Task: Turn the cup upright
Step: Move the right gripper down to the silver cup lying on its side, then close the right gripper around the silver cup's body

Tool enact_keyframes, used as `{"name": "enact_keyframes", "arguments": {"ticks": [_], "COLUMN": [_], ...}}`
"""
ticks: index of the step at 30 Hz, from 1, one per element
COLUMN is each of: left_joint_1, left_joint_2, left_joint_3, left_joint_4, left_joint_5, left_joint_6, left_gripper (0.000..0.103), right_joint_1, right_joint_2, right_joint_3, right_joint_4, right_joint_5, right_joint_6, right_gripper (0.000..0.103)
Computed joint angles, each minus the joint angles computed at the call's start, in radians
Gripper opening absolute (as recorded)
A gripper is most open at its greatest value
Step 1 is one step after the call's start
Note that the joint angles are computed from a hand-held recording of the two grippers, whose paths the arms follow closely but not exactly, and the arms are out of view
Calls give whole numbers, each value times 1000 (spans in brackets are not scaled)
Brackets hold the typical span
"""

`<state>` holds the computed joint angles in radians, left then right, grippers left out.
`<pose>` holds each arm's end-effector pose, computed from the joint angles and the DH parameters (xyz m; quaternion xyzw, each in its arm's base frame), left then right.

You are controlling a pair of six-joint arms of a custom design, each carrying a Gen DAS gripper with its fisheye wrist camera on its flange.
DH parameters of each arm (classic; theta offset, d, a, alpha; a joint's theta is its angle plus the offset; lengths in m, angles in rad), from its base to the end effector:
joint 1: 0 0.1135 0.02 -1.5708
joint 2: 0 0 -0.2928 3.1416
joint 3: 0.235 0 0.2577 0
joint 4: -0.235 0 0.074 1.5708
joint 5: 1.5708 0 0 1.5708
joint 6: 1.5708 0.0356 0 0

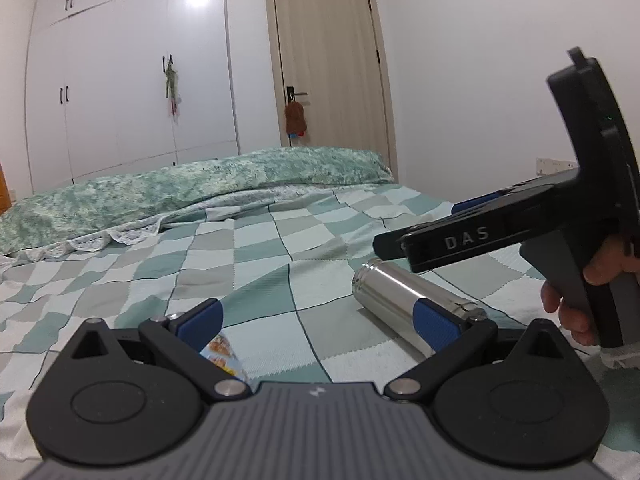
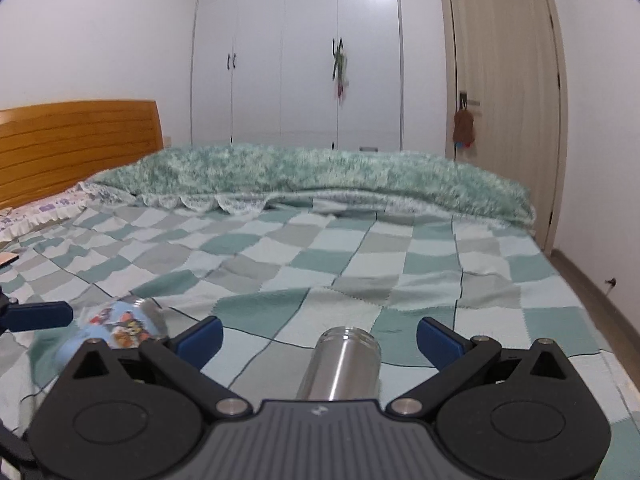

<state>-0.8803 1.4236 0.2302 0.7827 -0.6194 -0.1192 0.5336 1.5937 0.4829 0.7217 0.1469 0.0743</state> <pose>0.1558 -0.1561 0.1511 0.1408 0.8017 -0.0264 0.5803 0.2547 0.1444 0.1669 -0.1487 0.8158 0.1081 0.5483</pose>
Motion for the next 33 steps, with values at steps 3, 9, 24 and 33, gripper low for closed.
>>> {"name": "enact_keyframes", "arguments": {"ticks": [3,9,24,33], "left_joint_1": [45,114,189,194], "left_joint_2": [60,174,276,280], "left_joint_3": [33,125,235,242], "left_joint_4": [26,32,-68,-86], "left_joint_5": [65,162,253,254], "left_joint_6": [20,61,51,48], "left_gripper": [103,103,103,103], "right_joint_1": [-46,-150,-253,-252], "right_joint_2": [52,102,299,369], "right_joint_3": [75,188,587,661], "right_joint_4": [-65,-226,-781,-850], "right_joint_5": [-53,-194,-419,-495], "right_joint_6": [-14,-95,-295,-241], "right_gripper": [103,103,102,82]}}
